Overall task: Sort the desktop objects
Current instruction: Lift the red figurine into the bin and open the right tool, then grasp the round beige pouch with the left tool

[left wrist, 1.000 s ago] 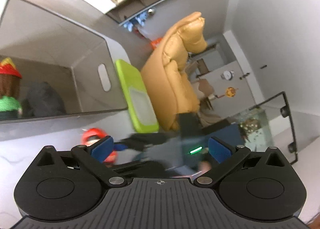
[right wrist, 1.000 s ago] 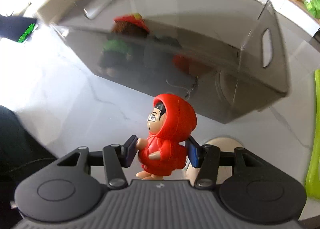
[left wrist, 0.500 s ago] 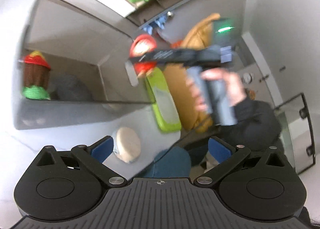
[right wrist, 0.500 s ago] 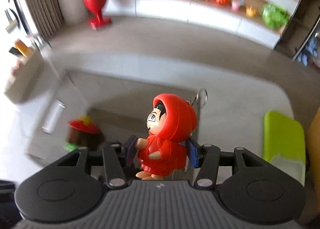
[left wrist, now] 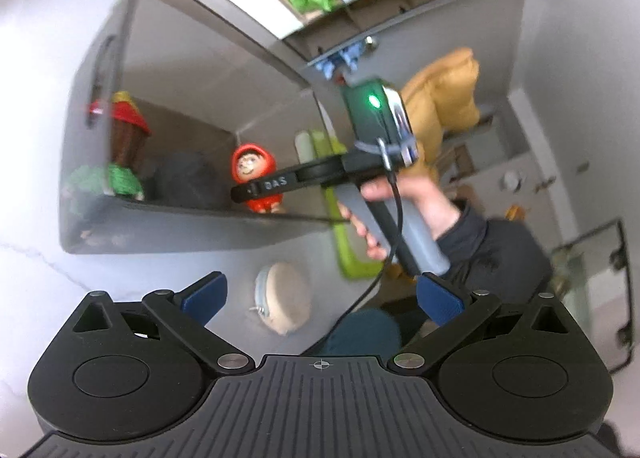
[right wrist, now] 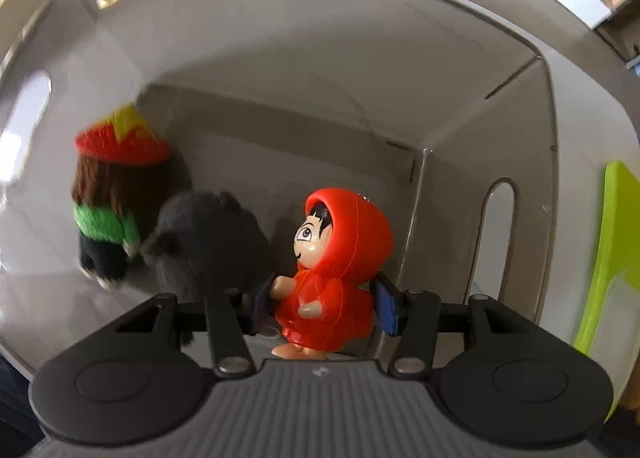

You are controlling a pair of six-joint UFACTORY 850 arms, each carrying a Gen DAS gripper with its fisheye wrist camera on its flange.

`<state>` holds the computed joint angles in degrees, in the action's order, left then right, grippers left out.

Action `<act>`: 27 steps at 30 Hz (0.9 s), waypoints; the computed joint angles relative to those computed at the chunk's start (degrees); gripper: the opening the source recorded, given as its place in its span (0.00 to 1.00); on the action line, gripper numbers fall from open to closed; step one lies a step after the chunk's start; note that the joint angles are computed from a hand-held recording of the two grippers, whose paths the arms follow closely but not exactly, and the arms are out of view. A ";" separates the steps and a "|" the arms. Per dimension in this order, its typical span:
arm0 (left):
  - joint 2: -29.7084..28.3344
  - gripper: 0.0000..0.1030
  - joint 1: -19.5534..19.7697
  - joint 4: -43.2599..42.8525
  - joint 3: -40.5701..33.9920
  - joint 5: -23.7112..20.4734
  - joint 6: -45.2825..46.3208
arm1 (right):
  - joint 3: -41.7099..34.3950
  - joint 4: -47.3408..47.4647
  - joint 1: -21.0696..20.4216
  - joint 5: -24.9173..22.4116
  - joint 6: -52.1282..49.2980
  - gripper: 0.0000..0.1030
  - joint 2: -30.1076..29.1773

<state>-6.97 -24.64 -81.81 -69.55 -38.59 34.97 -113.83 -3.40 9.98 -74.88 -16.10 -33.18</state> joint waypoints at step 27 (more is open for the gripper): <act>-27.42 1.00 -21.26 74.42 -34.68 -3.65 -58.74 | 30.39 43.89 -28.64 13.14 -30.91 0.81 25.63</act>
